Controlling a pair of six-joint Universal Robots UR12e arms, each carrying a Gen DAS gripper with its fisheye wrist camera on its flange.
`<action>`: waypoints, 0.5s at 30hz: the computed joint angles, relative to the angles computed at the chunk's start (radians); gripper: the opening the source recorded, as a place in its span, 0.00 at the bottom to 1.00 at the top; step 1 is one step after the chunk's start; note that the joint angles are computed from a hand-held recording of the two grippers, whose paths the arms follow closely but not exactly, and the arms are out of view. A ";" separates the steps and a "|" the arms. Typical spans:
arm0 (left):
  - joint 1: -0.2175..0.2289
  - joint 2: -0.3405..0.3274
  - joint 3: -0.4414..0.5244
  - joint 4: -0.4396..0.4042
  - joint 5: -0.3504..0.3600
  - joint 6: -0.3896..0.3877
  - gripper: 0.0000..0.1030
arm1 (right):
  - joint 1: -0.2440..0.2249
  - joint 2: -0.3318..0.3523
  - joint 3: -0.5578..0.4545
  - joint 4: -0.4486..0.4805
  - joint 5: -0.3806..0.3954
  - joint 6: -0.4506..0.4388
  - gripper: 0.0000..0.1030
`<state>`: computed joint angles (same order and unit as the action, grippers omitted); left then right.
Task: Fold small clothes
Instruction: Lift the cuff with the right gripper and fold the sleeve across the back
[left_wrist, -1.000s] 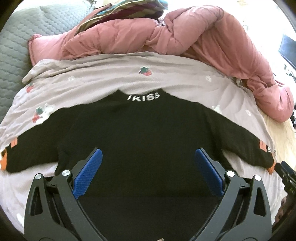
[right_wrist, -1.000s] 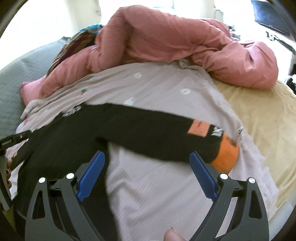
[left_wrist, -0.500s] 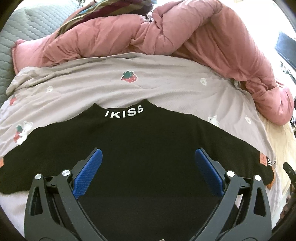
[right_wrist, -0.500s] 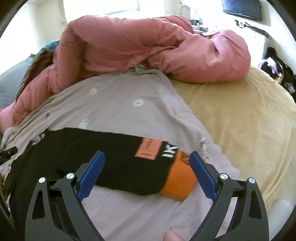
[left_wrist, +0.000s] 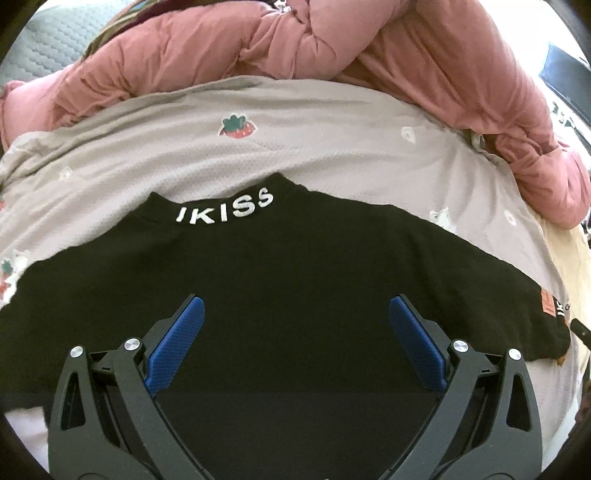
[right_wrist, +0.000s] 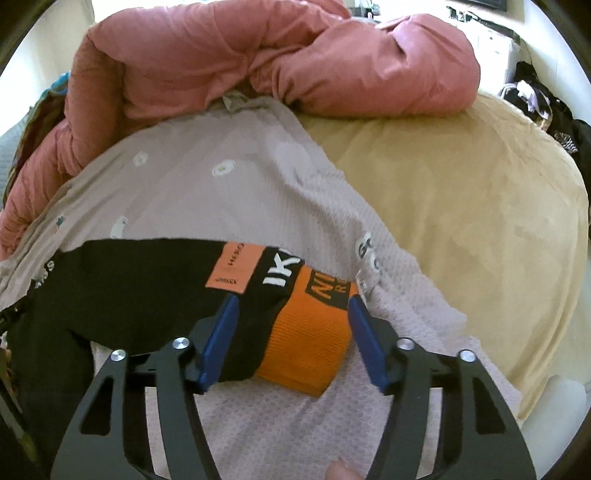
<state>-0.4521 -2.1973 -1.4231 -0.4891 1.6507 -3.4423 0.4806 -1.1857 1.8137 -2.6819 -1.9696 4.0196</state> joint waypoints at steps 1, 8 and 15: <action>0.003 -0.002 -0.002 -0.002 -0.010 -0.001 0.91 | -0.002 0.004 -0.004 0.010 0.006 0.005 0.56; 0.007 -0.007 -0.011 -0.016 0.002 0.008 0.91 | -0.014 0.040 -0.025 0.044 0.027 0.051 0.57; 0.011 0.002 -0.029 -0.012 -0.009 0.003 0.91 | 0.001 0.045 -0.028 -0.026 0.021 -0.004 0.15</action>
